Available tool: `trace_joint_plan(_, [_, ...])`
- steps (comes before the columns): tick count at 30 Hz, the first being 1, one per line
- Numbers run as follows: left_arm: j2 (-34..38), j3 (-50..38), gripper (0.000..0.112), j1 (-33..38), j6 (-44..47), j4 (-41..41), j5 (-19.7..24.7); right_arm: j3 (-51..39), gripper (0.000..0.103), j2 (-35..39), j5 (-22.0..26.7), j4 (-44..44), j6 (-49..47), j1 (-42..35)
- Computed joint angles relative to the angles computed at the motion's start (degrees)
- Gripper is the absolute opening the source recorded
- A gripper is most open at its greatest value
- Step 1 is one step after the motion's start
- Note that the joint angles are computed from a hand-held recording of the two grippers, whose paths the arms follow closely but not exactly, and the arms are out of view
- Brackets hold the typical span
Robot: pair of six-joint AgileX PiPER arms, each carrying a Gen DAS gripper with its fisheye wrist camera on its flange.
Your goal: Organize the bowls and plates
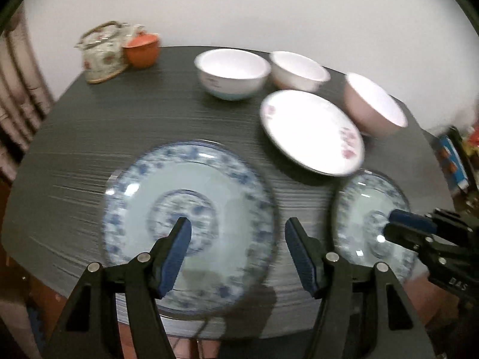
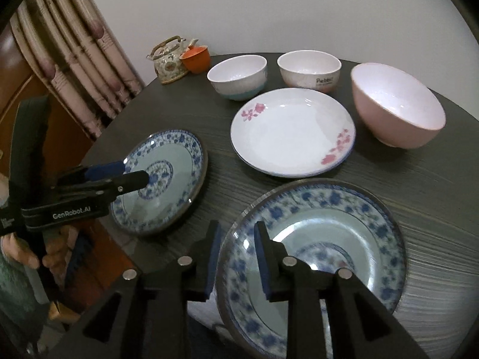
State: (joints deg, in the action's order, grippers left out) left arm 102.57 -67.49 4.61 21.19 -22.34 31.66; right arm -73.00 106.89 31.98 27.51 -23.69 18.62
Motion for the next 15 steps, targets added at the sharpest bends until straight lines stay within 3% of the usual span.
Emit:
trace_joint_plan(5, [-0.25, -0.15, 0.063, -2.9, 1.64, -4.39, 2.65, 4.08, 0.024, -3.17, 1.42, 5.7, -6.78, -5.54])
trace_joint_plan(10, [1.67, -1.9, 0.063, -5.16, -0.19, -6.69, 5.98, 5.21, 0.024, -3.37, 6.68, 13.85, -12.63, -14.78])
trace_joint_plan(15, [5.38, -6.69, 0.063, -5.56, -1.71, -9.93, 11.91, 3.41, 0.024, -0.87, 11.18, 16.57, -13.32, -22.46])
